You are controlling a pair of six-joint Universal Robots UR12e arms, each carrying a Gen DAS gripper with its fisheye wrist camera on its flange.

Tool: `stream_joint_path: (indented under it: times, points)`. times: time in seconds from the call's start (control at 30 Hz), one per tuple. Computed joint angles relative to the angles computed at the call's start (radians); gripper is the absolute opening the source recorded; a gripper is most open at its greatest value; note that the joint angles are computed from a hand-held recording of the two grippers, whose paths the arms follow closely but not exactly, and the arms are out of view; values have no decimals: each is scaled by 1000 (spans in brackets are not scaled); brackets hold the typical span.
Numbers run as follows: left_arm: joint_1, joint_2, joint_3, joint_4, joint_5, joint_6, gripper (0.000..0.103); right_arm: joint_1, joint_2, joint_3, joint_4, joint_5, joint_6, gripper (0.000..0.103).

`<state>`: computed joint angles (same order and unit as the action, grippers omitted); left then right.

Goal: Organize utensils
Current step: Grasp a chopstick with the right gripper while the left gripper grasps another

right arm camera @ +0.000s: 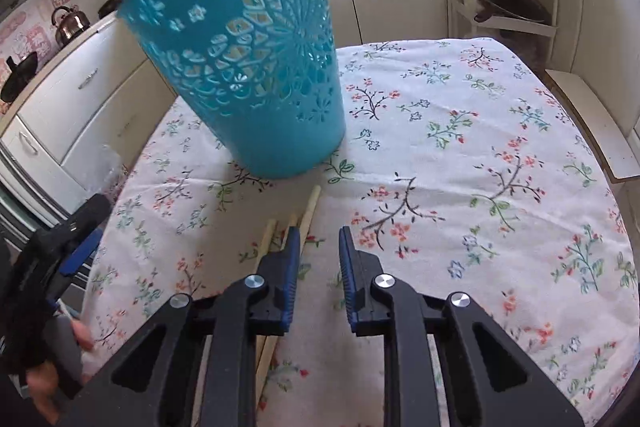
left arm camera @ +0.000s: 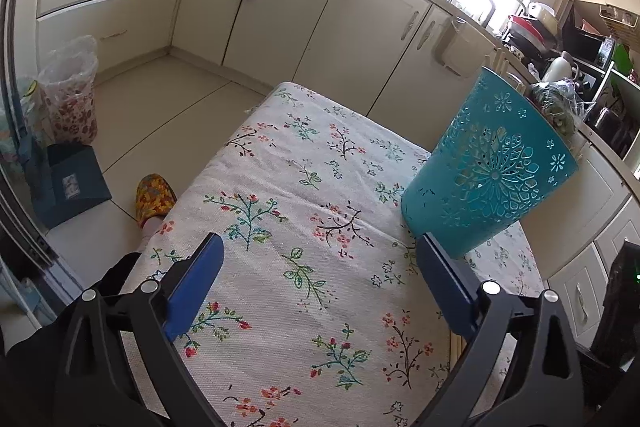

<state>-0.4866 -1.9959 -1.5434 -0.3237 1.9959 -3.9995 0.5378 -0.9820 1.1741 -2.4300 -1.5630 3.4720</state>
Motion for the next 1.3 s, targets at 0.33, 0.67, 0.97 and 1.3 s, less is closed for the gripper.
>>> stream_joint_path:
  times: [0.33,0.67,0.97,1.3]
  points:
    - [2,0,-4,15,-13,6,93,22,26,-38,63,-72,-184,10]
    - [-1,-11,43,-70,-85,105,93,-53,-111,198,-74,46,-122,6]
    - [-64,-74,188,-303,-101,314,92,-79,-107,199,-112,155,-22,7]
    - [-77,-99,249,-474,-61,343,82,-93,-117,226,-145,222,-16,18]
